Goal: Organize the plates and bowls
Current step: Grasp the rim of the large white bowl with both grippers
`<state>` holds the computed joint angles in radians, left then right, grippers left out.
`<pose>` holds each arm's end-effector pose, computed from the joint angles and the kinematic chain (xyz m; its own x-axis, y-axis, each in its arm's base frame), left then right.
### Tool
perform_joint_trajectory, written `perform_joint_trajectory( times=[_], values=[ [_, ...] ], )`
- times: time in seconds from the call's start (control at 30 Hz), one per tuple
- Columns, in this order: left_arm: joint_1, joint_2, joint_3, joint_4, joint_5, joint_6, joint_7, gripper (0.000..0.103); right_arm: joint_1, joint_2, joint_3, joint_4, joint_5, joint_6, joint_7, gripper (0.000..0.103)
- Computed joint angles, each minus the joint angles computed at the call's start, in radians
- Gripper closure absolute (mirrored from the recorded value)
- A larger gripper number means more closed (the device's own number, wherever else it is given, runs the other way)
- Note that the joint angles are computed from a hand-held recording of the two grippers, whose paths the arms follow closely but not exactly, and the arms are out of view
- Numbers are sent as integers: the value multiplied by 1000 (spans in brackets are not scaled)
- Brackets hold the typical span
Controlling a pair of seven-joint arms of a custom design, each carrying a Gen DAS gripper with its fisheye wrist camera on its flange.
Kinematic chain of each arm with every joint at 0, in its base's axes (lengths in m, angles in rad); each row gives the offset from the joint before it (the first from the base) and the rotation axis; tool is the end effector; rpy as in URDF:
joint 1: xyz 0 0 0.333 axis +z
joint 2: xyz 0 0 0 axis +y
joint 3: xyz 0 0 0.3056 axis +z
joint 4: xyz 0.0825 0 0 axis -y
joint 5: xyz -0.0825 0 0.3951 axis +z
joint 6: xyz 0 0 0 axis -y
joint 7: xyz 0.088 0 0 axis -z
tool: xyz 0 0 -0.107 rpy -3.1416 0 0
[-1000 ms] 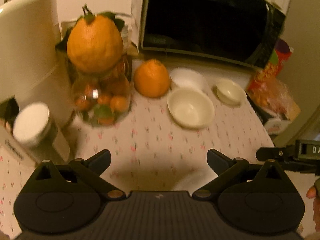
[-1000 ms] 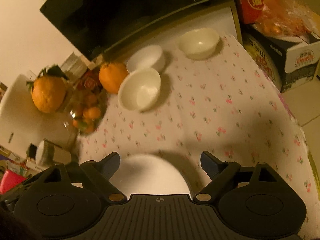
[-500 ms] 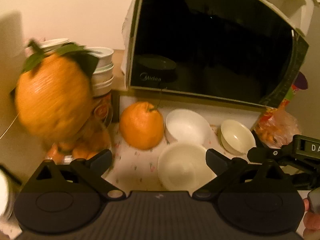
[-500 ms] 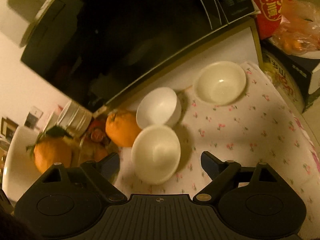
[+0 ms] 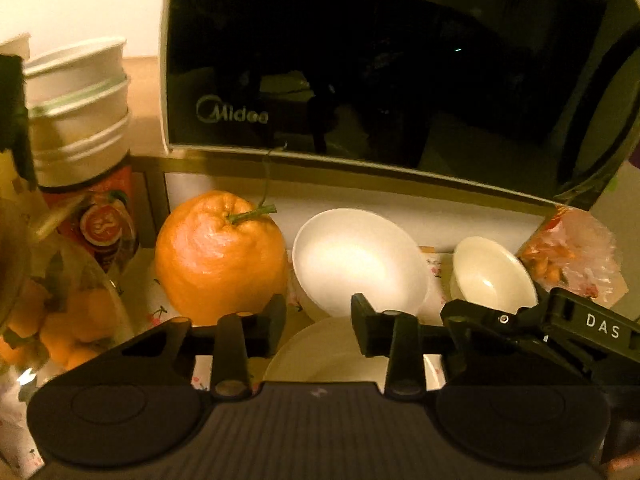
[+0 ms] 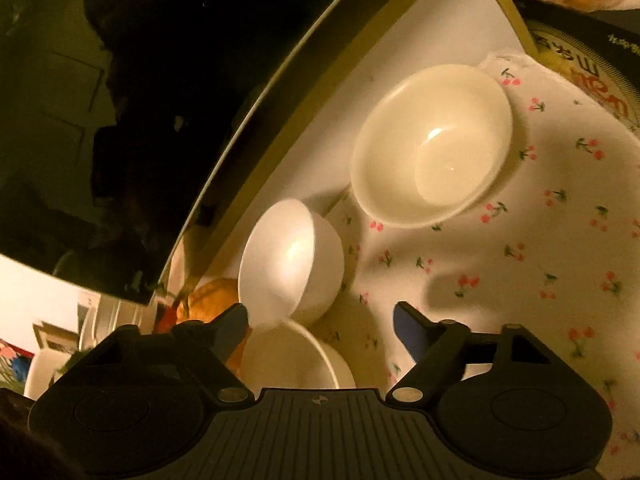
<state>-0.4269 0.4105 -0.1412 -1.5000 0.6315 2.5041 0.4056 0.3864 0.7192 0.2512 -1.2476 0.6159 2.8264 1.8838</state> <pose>0.6218 -0.3814 0.4883 0.1470 -0.9678 0.2045 -0.7243 -0.2461 -0.6441 0.6894 0.3949 0.4269 -0.0548 -0.6146 -0.7869 -0.8571 0.4333 -0.2787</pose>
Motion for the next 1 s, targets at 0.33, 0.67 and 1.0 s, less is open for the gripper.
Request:
perform_joint_trajectory(
  times=[0.33,0.67,1.0],
  values=[
    [-7,57,16,58,-17,-28,-28,86,0,130,64,111,72,103,18,68],
    [-28,79,29,84,25,-24,-11,92,18,122,40,95,39,132,52,80],
    [-32,33,8,52,14,-35,-11,92,-5,10,23,-8,15,60,57,80]
  ],
)
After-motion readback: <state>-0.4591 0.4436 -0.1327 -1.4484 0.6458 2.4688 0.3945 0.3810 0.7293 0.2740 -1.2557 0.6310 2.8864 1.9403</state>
